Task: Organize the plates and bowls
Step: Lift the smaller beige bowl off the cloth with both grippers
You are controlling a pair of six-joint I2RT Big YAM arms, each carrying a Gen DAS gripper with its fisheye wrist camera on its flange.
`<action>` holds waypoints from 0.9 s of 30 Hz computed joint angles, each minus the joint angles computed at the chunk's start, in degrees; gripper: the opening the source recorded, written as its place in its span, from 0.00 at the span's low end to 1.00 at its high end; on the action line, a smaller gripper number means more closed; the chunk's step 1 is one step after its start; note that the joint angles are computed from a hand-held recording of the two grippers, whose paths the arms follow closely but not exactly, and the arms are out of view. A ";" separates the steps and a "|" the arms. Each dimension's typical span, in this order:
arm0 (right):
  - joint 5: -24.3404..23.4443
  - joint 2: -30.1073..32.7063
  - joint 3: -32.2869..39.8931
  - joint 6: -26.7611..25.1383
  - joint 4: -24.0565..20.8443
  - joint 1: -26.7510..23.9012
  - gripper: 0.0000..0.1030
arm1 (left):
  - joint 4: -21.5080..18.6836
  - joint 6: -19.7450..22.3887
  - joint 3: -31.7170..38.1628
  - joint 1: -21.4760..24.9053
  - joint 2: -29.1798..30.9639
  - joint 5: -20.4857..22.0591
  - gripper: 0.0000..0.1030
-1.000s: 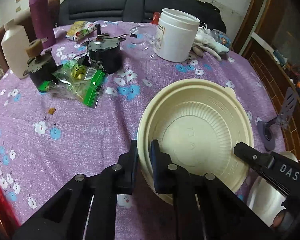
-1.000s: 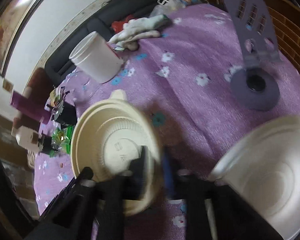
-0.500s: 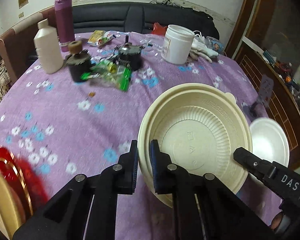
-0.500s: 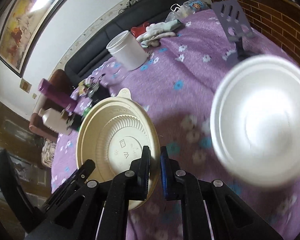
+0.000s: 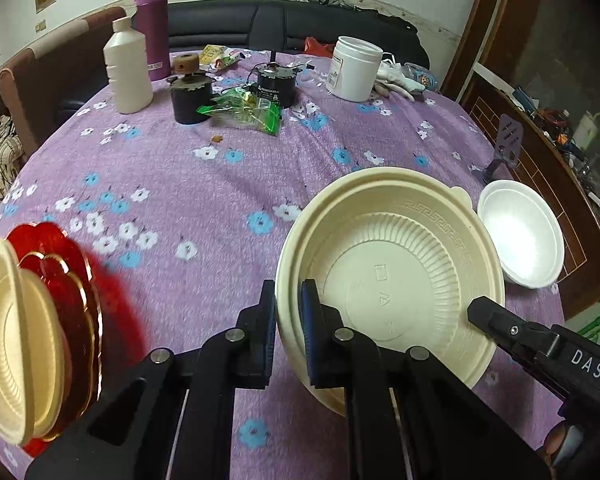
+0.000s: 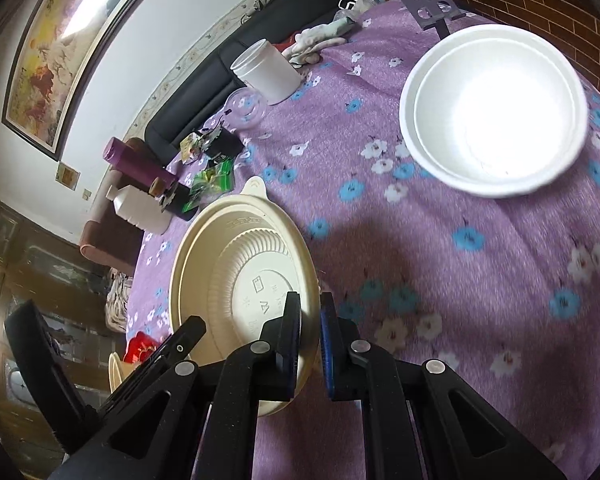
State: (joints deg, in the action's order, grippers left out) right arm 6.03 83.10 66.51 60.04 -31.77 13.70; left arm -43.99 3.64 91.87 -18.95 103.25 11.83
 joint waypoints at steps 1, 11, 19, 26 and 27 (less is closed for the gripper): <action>0.27 -0.17 -0.13 0.11 -0.07 0.33 0.09 | 0.22 0.19 -0.61 0.16 -0.48 0.13 0.09; 3.02 -2.49 -2.55 1.97 0.46 3.74 0.09 | 1.64 1.51 -4.81 1.71 -3.64 2.12 0.09; 3.88 -2.92 -3.04 2.25 0.37 4.76 0.09 | 2.37 2.02 -6.23 2.05 -4.57 2.37 0.09; 3.89 -3.15 -3.71 2.61 0.77 5.04 0.09 | 2.46 2.37 -7.04 2.05 -4.93 2.24 0.09; 3.89 -3.14 -3.67 2.63 0.77 5.02 0.09 | 2.43 2.43 -7.10 2.07 -4.96 2.24 0.09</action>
